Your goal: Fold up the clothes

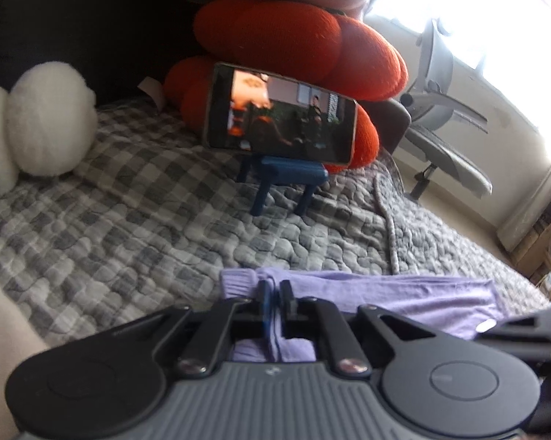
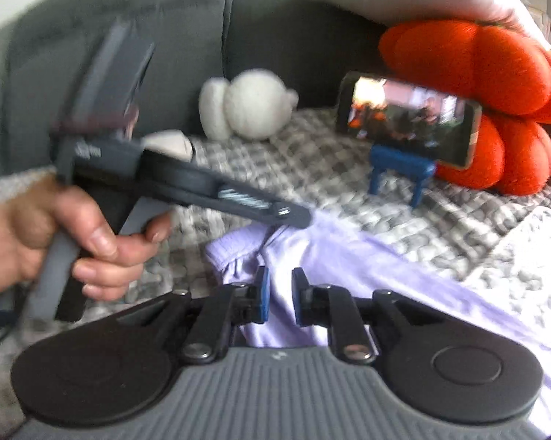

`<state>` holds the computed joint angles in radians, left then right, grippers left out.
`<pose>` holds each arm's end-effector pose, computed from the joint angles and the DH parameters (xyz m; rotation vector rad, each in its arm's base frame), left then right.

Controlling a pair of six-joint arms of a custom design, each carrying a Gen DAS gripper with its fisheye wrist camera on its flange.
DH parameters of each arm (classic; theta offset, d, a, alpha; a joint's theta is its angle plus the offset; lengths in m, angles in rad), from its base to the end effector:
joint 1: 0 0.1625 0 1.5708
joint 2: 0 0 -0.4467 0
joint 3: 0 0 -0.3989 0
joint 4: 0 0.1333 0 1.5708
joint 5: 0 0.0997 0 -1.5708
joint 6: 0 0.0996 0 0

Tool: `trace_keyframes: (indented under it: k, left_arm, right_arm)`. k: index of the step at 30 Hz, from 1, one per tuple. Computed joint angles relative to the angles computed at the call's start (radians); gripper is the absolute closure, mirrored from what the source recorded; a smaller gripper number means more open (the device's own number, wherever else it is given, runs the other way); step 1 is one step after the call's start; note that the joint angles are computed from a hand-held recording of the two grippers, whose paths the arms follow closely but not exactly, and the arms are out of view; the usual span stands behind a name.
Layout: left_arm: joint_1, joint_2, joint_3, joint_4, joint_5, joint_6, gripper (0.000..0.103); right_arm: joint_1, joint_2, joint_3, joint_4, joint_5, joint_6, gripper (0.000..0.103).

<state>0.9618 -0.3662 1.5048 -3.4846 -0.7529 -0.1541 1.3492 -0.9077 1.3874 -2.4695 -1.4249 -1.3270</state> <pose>-0.2332 -0.6945 -0.0186 0.1253 2.3921 -1.2743 -0.0229 -0.7739 0.2810 1.5575 -2.4393 0.5877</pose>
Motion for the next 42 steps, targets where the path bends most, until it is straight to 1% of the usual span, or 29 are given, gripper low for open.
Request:
trace_keyframes:
  k: [1,2,4,5,6,8,10,12,13,15,16,18,20,23,24,25,27,28,31,34,35,37,39,40,42]
  left_arm:
    - [-0.005,-0.005,0.009,-0.010,0.011,-0.001,0.090]
    - [-0.011,-0.008,0.017,-0.023,0.024,0.003,0.089]
    - [-0.026,-0.007,0.022,-0.042,0.034,0.017,0.088]
    - [-0.033,-0.004,0.019,-0.043,0.028,0.022,0.087]
    - [-0.040,0.001,0.013,-0.039,0.018,0.029,0.086]
    - [-0.051,0.020,-0.013,-0.014,-0.014,0.045,0.084]
    - [-0.057,0.045,-0.052,0.019,-0.054,0.053,0.082]
    - [-0.055,0.077,-0.102,0.062,-0.097,0.039,0.082]
    - [-0.054,0.093,-0.128,0.084,-0.119,0.032,0.082]
    - [-0.052,0.128,-0.187,0.127,-0.158,0.025,0.082]
    - [-0.053,0.148,-0.226,0.149,-0.168,0.035,0.082]
    - [-0.055,0.190,-0.310,0.193,-0.189,0.055,0.082]
    - [-0.053,0.233,-0.414,0.255,-0.227,0.078,0.081]
    - [-0.047,0.303,-0.580,0.392,-0.290,0.118,0.081]
    - [-0.046,0.326,-0.628,0.438,-0.296,0.124,0.081]
    - [-0.045,0.348,-0.671,0.481,-0.296,0.125,0.081]
    - [-0.046,0.383,-0.726,0.548,-0.278,0.106,0.081]
    - [-0.045,0.397,-0.737,0.556,-0.270,0.101,0.081]
    - [-0.051,0.407,-0.726,0.511,-0.250,0.095,0.081]
    - [-0.059,0.393,-0.701,0.483,-0.215,0.079,0.081]
    - [-0.061,0.390,-0.697,0.472,-0.195,0.085,0.079]
    - [-0.067,0.373,-0.652,0.426,-0.167,0.084,0.076]
    - [-0.071,0.353,-0.602,0.376,-0.150,0.073,0.073]
    - [-0.071,0.345,-0.579,0.357,-0.138,0.063,0.072]
    - [-0.073,0.332,-0.536,0.337,-0.100,0.036,0.072]
  right_arm:
    - [-0.007,-0.007,-0.026,0.019,0.013,0.031,0.076]
    - [-0.015,-0.013,-0.054,0.036,0.027,0.063,0.073]
    - [-0.039,-0.011,-0.114,0.018,0.049,0.146,0.073]
    - [-0.051,0.000,-0.150,-0.009,0.046,0.203,0.073]
    - [-0.062,0.017,-0.193,-0.034,0.029,0.262,0.073]
    - [-0.079,0.062,-0.282,-0.069,-0.053,0.351,0.073]
    - [-0.093,0.095,-0.330,-0.115,-0.139,0.389,0.073]
    - [-0.112,0.107,-0.357,-0.104,-0.154,0.420,0.076]
    - [-0.120,0.105,-0.359,-0.094,-0.141,0.427,0.079]
    - [-0.121,0.107,-0.356,-0.095,-0.141,0.418,0.080]
    - [-0.117,0.112,-0.354,-0.111,-0.153,0.397,0.083]
    - [-0.115,0.102,-0.325,-0.149,-0.156,0.367,0.084]
    - [-0.123,0.104,-0.341,-0.135,-0.127,0.398,0.084]
    - [-0.132,0.127,-0.392,-0.122,-0.105,0.442,0.084]
    - [-0.131,0.143,-0.418,-0.111,-0.118,0.438,0.084]
    - [-0.131,0.158,-0.442,-0.099,-0.126,0.434,0.087]
    - [-0.140,0.170,-0.464,-0.092,-0.096,0.433,0.088]
    - [-0.140,0.176,-0.470,-0.106,-0.100,0.440,0.089]
    - [-0.138,0.187,-0.471,-0.162,-0.122,0.464,0.088]
    - [-0.150,0.141,-0.419,-0.154,-0.084,0.470,0.086]
    - [-0.152,0.118,-0.393,-0.145,-0.070,0.467,0.082]
    - [-0.157,0.067,-0.343,-0.091,-0.044,0.442,0.081]
    - [-0.161,0.025,-0.304,-0.023,-0.044,0.405,0.081]
    - [-0.163,0.007,-0.287,0.010,-0.049,0.388,0.081]
    - [-0.163,-0.012,-0.254,0.039,-0.104,0.366,0.085]
